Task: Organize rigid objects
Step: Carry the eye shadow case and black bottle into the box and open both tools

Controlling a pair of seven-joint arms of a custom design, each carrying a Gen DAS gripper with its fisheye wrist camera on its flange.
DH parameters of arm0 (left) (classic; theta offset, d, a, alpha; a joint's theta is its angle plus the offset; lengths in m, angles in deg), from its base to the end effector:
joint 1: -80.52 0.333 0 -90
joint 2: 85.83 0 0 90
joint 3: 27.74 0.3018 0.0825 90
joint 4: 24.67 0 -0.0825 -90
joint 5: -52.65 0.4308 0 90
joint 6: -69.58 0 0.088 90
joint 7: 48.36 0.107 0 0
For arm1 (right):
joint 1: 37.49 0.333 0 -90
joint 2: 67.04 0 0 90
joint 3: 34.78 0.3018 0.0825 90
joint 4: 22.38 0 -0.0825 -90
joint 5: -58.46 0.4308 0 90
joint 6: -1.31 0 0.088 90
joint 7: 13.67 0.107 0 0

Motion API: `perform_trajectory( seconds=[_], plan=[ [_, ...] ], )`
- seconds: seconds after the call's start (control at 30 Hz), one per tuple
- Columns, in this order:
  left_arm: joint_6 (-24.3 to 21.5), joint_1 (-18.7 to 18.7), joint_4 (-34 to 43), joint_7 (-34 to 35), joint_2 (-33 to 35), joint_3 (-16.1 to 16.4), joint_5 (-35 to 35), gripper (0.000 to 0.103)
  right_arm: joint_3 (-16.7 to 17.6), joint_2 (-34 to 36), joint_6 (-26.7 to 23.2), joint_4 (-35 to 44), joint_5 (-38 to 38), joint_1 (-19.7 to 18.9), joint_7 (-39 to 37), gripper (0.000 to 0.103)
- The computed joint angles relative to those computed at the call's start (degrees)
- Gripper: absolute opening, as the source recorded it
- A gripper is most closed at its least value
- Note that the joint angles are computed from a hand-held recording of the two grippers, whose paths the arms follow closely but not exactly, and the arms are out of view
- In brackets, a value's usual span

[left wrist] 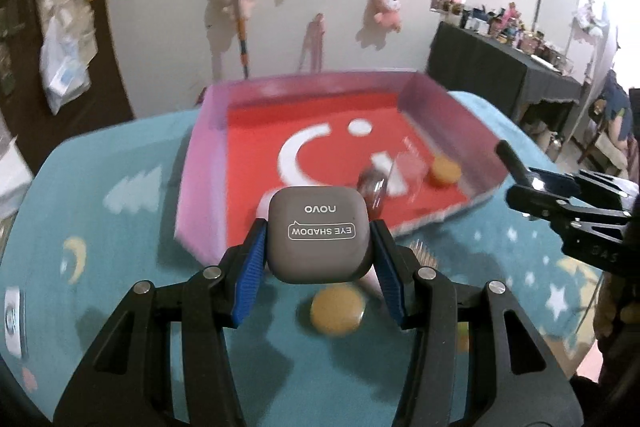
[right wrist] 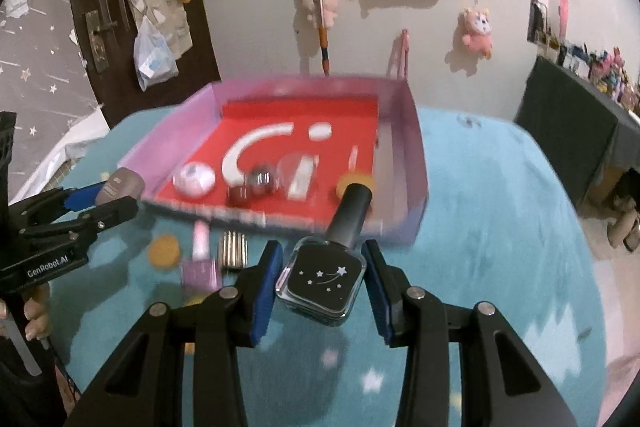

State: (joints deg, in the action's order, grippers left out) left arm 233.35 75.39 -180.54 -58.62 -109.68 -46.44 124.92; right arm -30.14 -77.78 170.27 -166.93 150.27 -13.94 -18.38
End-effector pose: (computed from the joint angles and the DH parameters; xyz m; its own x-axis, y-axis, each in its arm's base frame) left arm 0.3823 -0.2129 0.3271 0.1492 -0.9882 0.0347 -0.6672 -0.1265 -0.7341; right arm 0.4539 0.1676 0.3210 0.6152 -0.7843 -0.0805 -0.5719 -0.3736 -0.7303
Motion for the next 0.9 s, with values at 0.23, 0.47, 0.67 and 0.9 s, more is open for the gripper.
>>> perform_trajectory(
  seconds=[0.23,0.47,0.67,0.9],
  plan=[
    [4.0,0.8,11.0,15.8,13.2,5.4,-6.5,0.049,0.5,9.3,-2.6,11.1,-17.3,-1.5,12.5,0.044],
    [4.4,-0.9,17.2,35.6,23.1,8.8,-25.1,0.049,1.0,19.9,-8.4,21.9,-40.7,-3.7,31.7,0.044],
    [3.1,-1.2,19.0,42.5,26.2,9.2,-33.0,0.049,0.6,25.5,-11.0,27.4,-54.8,-3.8,43.1,0.044],
    [0.4,-1.4,21.4,51.5,28.9,8.7,-41.3,0.049,-0.8,29.2,-13.0,30.9,-65.8,-3.0,52.5,0.044]
  ],
)
